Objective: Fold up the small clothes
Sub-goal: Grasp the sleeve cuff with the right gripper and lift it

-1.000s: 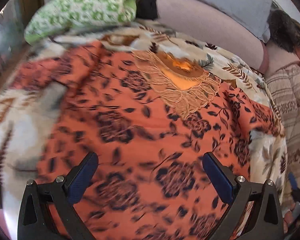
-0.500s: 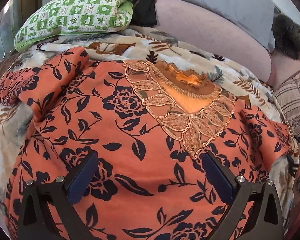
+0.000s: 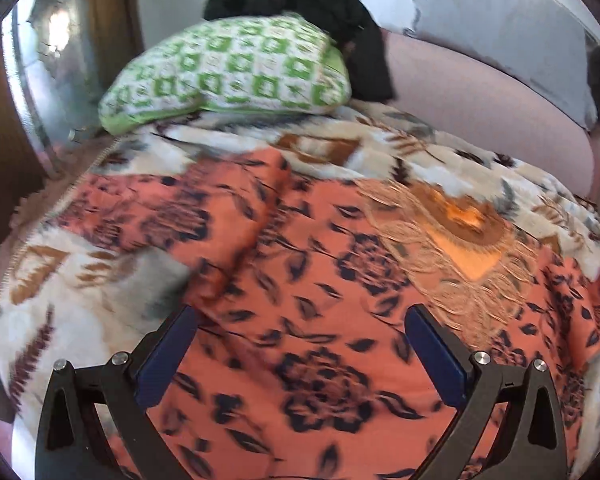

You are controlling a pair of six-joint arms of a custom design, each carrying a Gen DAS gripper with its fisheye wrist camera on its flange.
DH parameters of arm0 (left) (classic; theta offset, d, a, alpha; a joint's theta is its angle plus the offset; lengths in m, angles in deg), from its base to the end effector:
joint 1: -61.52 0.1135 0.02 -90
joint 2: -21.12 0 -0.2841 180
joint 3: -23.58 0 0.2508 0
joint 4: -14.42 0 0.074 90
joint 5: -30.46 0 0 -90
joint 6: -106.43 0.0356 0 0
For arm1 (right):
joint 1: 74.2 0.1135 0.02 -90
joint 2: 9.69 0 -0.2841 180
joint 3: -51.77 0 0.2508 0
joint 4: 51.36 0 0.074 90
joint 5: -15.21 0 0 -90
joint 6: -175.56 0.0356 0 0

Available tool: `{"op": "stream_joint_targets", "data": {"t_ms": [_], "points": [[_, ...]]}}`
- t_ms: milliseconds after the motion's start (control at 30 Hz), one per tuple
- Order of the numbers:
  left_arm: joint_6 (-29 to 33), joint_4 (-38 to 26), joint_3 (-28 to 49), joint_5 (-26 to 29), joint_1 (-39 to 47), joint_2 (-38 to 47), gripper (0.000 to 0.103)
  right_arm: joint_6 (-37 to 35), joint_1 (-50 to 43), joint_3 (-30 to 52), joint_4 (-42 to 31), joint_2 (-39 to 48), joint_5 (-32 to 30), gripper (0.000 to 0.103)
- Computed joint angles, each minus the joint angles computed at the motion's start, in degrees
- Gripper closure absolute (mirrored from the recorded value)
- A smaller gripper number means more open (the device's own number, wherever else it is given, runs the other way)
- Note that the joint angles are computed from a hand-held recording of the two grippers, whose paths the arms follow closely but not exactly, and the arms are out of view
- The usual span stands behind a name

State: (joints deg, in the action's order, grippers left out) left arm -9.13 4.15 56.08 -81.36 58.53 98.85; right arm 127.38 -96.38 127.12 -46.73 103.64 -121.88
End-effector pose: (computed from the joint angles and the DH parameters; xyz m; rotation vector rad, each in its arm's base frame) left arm 0.1973 0.0029 0.1248 -0.6249 2.3803 0.2708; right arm 0.3916 -0.1315 0.1660 0.6852 2.0148 1.0800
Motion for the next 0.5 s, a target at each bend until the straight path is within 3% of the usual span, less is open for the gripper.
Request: {"op": "stream_joint_targets", "data": {"t_ms": [133,200,367,400,433,500], "points": [[6.21,-0.38,-1.63,-0.74,8.55,-4.29,0.0,5.42,12.57,-4.86,4.8,-10.29,1.14,0.09],[9.35,-0.29,-1.67,2.64,14.86,-4.99,0.0,7.61,20.27,-5.88,6.62,-12.62,3.58,0.09],[15.21,-0.84,-0.63,10.52,30.03,-4.04,0.0,8.68,39.97,-3.44,6.42,-8.91,11.43,0.087],[16.17,-0.81,-0.5,12.02,32.46,-3.96,0.0,9.6,42.81,-2.75,6.92,-6.7,11.11,0.079],[17.17,-0.87,-0.37,13.21,34.84,-4.11,0.0,10.96,44.98,-1.89,8.09,-4.19,10.16,0.047],[18.65,-0.79,-0.29,14.81,38.67,-4.66,0.0,16.23,48.49,-4.82,16.25,-1.62,9.72,0.0]]}}
